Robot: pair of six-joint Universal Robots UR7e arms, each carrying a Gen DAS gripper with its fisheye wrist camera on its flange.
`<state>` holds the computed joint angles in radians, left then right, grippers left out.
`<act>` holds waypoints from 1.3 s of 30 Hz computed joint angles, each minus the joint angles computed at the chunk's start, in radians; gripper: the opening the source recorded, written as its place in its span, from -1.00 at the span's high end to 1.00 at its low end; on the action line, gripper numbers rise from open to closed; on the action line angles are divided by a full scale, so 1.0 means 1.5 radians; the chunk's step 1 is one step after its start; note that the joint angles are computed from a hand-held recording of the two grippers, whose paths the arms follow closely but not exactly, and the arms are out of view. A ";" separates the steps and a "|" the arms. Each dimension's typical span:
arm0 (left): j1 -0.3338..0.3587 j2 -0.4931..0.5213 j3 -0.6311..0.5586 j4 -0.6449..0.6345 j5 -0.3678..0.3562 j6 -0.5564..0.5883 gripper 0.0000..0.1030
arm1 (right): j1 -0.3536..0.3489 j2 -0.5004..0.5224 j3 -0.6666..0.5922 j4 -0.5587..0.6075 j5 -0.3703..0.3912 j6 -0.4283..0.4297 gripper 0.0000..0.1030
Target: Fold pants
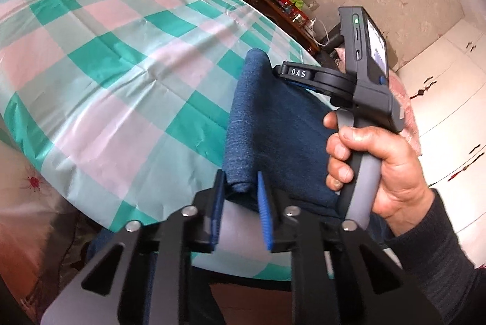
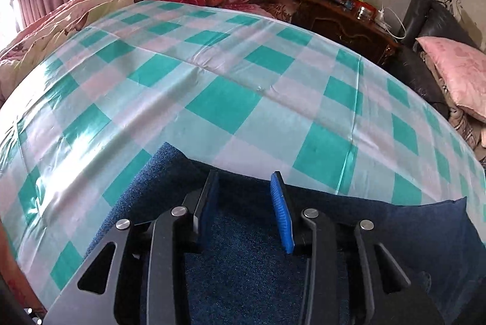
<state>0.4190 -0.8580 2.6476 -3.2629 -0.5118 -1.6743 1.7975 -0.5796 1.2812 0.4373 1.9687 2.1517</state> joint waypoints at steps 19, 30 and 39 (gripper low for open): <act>-0.031 -0.093 -0.090 0.389 0.044 -0.055 0.83 | 0.047 -0.062 0.029 0.029 -0.014 0.024 -0.20; -0.033 -0.084 -0.184 0.647 0.064 -0.089 0.84 | 0.077 -0.012 -0.030 0.184 0.021 0.064 -0.26; -0.049 -0.078 -0.193 0.666 0.080 -0.094 0.84 | 0.078 0.010 -0.043 0.209 0.038 0.064 0.84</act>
<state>0.3461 -0.9743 2.3586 -2.2634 -0.3915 -1.8157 1.9150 -0.5648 1.2166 0.7510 2.0253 2.2474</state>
